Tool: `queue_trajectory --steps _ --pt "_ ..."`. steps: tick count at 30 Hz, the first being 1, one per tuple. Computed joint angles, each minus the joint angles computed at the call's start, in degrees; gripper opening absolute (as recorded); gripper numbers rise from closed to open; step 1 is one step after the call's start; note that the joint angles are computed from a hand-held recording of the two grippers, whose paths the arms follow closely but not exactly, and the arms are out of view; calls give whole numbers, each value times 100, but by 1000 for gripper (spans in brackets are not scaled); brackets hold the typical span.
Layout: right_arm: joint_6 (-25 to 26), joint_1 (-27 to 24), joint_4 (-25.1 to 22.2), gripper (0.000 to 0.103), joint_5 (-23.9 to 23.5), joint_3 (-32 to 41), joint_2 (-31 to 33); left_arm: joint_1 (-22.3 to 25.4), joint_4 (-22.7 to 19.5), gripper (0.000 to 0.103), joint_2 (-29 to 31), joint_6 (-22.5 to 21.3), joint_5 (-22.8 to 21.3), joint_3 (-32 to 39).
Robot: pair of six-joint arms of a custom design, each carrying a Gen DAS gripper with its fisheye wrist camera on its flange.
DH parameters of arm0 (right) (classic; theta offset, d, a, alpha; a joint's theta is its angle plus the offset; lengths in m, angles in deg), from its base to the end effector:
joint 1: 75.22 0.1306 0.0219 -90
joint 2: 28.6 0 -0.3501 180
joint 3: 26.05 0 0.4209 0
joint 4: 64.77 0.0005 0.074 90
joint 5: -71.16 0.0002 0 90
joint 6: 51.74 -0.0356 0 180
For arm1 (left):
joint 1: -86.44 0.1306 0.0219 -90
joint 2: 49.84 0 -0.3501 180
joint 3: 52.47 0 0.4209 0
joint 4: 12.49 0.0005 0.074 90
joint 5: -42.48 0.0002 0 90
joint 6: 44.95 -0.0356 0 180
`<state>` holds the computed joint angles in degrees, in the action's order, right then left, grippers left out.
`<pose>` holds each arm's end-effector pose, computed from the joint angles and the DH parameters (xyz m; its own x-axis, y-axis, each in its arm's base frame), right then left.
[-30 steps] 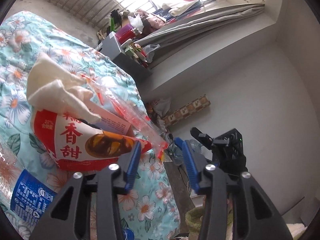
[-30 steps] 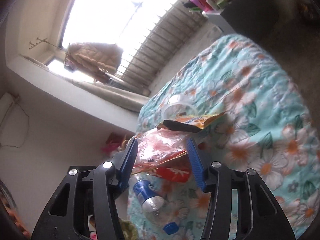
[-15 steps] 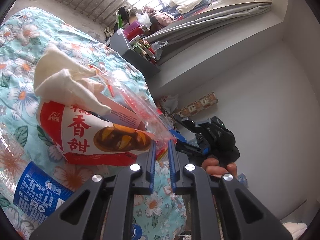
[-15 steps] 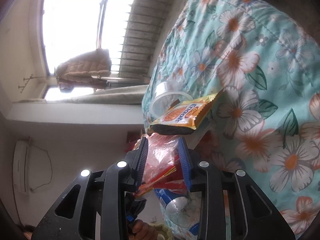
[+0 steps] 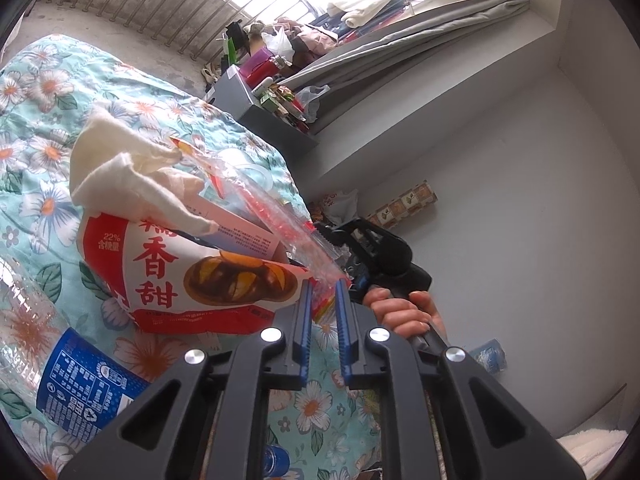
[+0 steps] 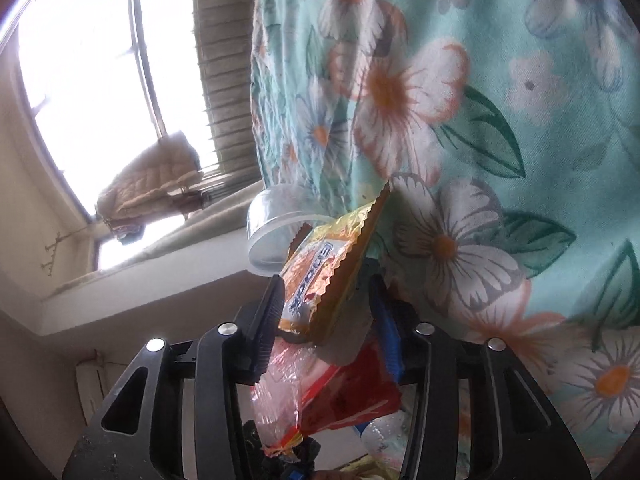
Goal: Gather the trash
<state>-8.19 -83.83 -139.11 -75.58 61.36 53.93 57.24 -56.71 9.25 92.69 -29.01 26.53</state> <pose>0.4279 -0.0352 0.4259 -0.7887 0.5214 0.3258 0.5278 0.3023 0.7938 0.2875 -0.1742 0.5298 -0.7706 -0.3720 -0.5175 0.2163 0.6110 -0.7615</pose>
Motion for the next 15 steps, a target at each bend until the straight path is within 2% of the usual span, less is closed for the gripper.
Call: queue_trajectory --steps 1,5,10,15 --pt "-96 -26 38 26 -66 -28 -25 -11 0 11 -7 -24 -31 4" --pt "-398 -94 351 10 -241 -258 -215 -67 -26 11 -18 -115 -144 31" --pt "-535 -218 651 2 -319 -437 -481 -139 -49 10 -67 -223 -285 47" --pt "-575 -272 823 1 -345 -393 -619 -232 5 9 -190 -285 -422 28"
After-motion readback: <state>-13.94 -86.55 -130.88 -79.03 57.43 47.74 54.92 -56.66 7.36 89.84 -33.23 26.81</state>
